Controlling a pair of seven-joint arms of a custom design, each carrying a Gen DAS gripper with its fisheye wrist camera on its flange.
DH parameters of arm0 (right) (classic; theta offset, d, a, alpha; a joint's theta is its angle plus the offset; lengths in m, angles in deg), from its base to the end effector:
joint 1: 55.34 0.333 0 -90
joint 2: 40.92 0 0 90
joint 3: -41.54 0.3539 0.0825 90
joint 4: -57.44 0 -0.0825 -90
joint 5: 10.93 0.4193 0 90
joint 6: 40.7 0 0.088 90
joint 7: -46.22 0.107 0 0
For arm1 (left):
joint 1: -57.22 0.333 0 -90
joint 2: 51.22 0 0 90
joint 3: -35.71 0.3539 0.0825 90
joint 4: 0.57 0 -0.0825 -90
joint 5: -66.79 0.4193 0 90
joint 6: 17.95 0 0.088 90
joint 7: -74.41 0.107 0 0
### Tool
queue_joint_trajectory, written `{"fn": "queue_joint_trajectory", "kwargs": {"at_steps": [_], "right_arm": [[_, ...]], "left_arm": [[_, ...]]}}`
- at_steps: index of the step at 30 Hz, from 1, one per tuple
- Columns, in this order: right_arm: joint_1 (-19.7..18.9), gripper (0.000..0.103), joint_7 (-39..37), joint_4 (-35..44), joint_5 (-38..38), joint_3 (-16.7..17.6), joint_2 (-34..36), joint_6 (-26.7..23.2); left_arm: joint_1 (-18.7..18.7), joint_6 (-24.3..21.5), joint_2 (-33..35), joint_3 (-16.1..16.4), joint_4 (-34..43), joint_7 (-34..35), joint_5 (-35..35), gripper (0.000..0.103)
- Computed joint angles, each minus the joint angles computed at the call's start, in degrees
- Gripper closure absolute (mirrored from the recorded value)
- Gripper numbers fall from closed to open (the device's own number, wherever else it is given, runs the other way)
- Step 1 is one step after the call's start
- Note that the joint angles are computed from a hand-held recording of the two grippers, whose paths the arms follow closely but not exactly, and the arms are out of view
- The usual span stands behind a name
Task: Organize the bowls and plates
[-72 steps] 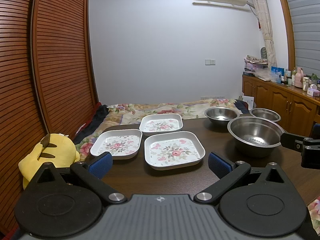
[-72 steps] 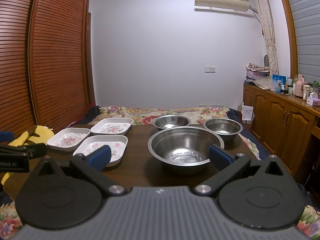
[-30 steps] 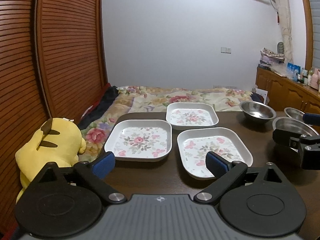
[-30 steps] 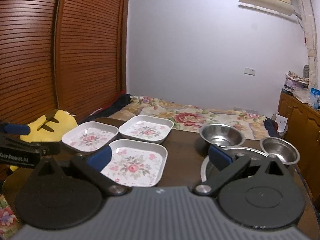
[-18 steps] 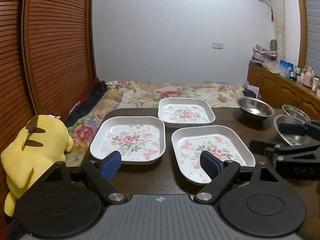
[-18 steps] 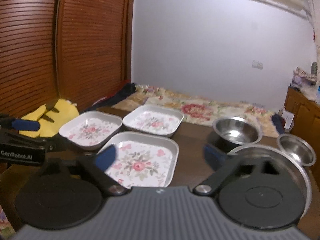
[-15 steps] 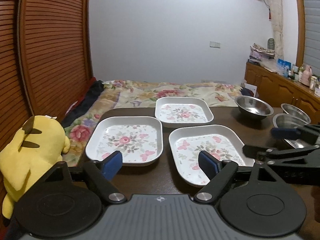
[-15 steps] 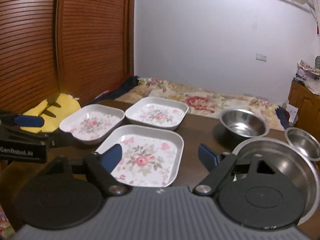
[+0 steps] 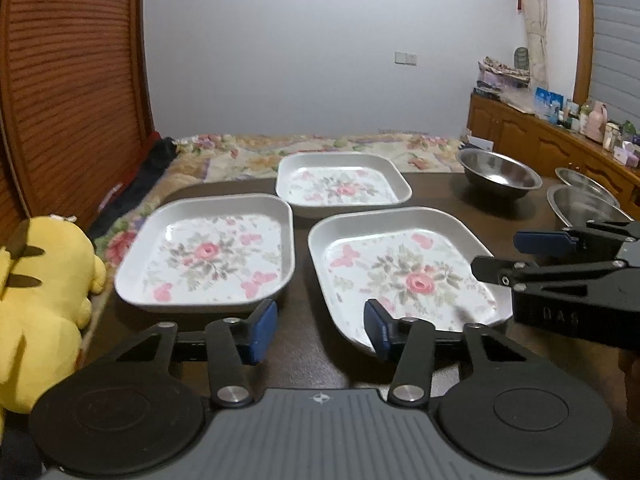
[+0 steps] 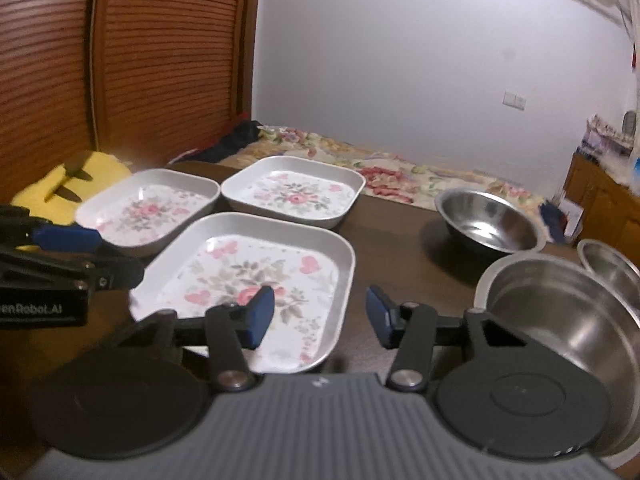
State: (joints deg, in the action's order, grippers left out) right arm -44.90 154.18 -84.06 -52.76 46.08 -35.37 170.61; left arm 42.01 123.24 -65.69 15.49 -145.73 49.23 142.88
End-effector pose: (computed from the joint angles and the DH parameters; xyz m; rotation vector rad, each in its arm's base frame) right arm 0.4802 0.2182 0.3858 -1.9950 0.8193 -0.5969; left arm 0.3816 -0.2732 0.3881 -1.8571 1.3096 -0.6915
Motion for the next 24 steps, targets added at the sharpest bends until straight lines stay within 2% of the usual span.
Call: {"fn": "queue_joint_trajectory", "kwargs": {"at_steps": [3, 8, 10, 13, 24], "right_arm": [[-0.7, 0.055, 3.0, 1.2, -2.3, 0.1, 0.6, -1.1], [-1.2, 0.064, 4.7, 2.3, -3.8, 0.7, 1.5, -2.2], [-1.6, 0.064, 6.0, 2.7, -5.0, 0.9, 1.7, -2.3], [0.0, 0.065, 1.0, 1.8, 0.1, 0.6, 1.7, -2.2], [-2.7, 0.075, 8.6, 4.9, -5.7, 2.5, 3.7, -4.5]], "left_arm": [[0.6, 2.9, 0.1, 0.8, -0.4, -2.1, 0.8, 0.061], [1.5, 5.0, 0.5, 1.4, -0.5, -4.0, 2.5, 0.066], [1.8, 5.7, 0.8, 1.6, -0.4, -4.6, 3.1, 0.073], [2.0, 6.9, 1.0, 2.0, -0.2, -5.0, 3.7, 0.082], [2.9, 8.5, 3.0, 3.0, 1.0, -4.6, 4.8, 0.084]]}}
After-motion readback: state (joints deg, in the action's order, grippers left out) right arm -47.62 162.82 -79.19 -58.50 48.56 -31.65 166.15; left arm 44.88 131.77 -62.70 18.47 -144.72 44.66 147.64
